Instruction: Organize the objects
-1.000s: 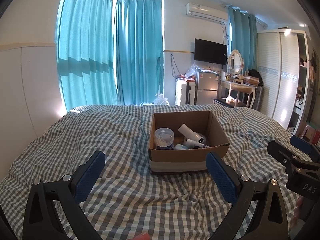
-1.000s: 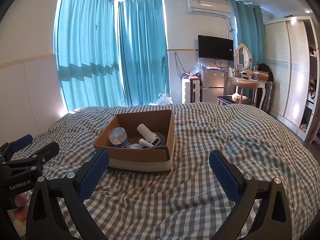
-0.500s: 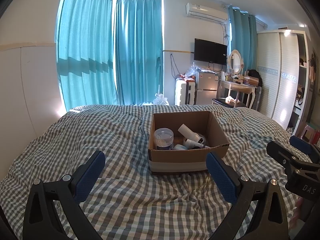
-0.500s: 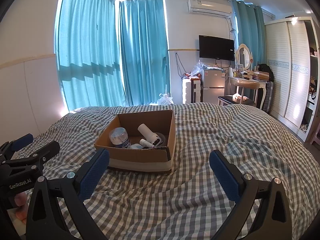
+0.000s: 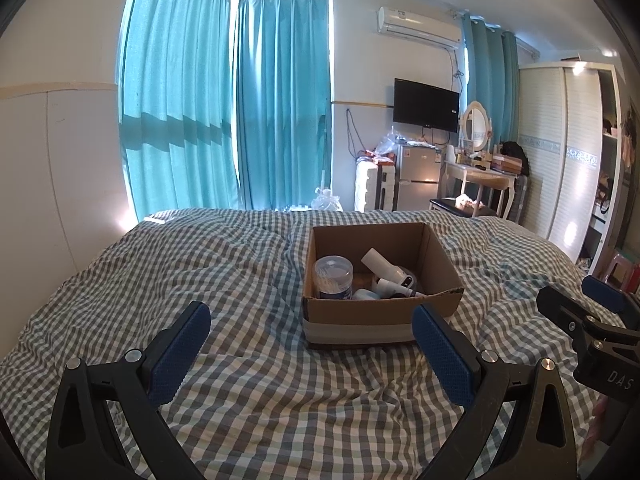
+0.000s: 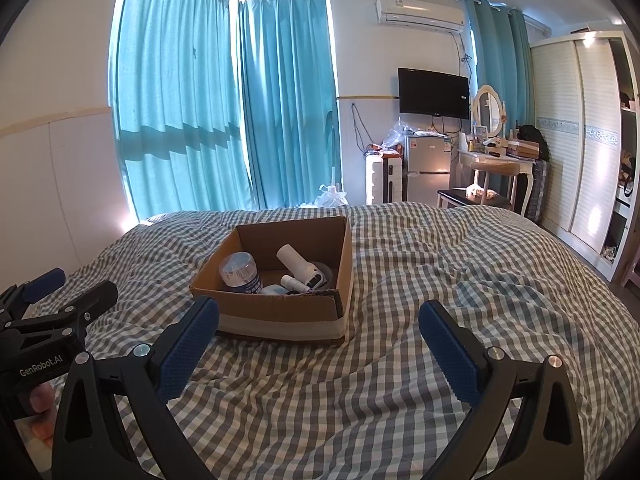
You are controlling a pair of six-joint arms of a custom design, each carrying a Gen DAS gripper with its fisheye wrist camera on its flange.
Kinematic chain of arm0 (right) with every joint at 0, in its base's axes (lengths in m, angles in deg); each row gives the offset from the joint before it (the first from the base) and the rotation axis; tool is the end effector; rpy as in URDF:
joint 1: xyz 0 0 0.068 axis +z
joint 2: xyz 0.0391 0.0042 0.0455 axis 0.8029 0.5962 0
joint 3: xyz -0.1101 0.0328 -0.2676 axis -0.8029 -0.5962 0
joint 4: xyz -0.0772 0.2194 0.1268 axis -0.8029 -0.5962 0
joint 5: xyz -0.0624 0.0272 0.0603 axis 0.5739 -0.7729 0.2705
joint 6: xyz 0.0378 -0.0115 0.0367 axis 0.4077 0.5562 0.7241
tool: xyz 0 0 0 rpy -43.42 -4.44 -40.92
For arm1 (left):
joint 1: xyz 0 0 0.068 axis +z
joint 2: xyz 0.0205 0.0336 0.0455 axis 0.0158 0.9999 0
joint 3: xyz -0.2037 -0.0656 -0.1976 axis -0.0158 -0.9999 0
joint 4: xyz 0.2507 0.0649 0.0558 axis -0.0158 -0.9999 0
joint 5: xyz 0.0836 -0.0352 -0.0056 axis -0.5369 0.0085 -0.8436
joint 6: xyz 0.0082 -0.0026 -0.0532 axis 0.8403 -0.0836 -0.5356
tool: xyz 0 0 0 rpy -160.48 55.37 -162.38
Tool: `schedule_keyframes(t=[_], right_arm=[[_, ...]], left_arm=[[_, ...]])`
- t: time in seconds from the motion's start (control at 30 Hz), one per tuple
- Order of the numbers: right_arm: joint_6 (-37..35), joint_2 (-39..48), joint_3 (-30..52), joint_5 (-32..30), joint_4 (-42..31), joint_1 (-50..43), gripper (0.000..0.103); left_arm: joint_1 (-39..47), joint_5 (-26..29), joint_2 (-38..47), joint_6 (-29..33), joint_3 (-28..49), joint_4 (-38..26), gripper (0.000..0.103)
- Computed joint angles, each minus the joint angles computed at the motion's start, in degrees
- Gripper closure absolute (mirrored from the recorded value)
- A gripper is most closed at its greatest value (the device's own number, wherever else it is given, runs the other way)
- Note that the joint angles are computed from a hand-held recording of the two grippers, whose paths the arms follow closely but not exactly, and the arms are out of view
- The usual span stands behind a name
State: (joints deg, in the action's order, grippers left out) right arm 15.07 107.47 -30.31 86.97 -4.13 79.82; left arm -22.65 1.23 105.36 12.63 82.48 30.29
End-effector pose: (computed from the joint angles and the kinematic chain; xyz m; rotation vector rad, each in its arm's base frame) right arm 0.1204 0.0314 0.2785 0.5095 1.9379 -0.2398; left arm 0.2132 -0.0964 0.2692 0.5081 1.9569 -0.3296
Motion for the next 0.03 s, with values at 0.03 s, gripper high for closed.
schedule_keyframes(t=[0.03], right_arm=[[0.1, 0.0, 0.0, 0.0, -0.1, 0.0, 0.002]], left_arm=[[0.0, -0.1, -0.1, 0.0, -0.1, 0.2, 0.0]])
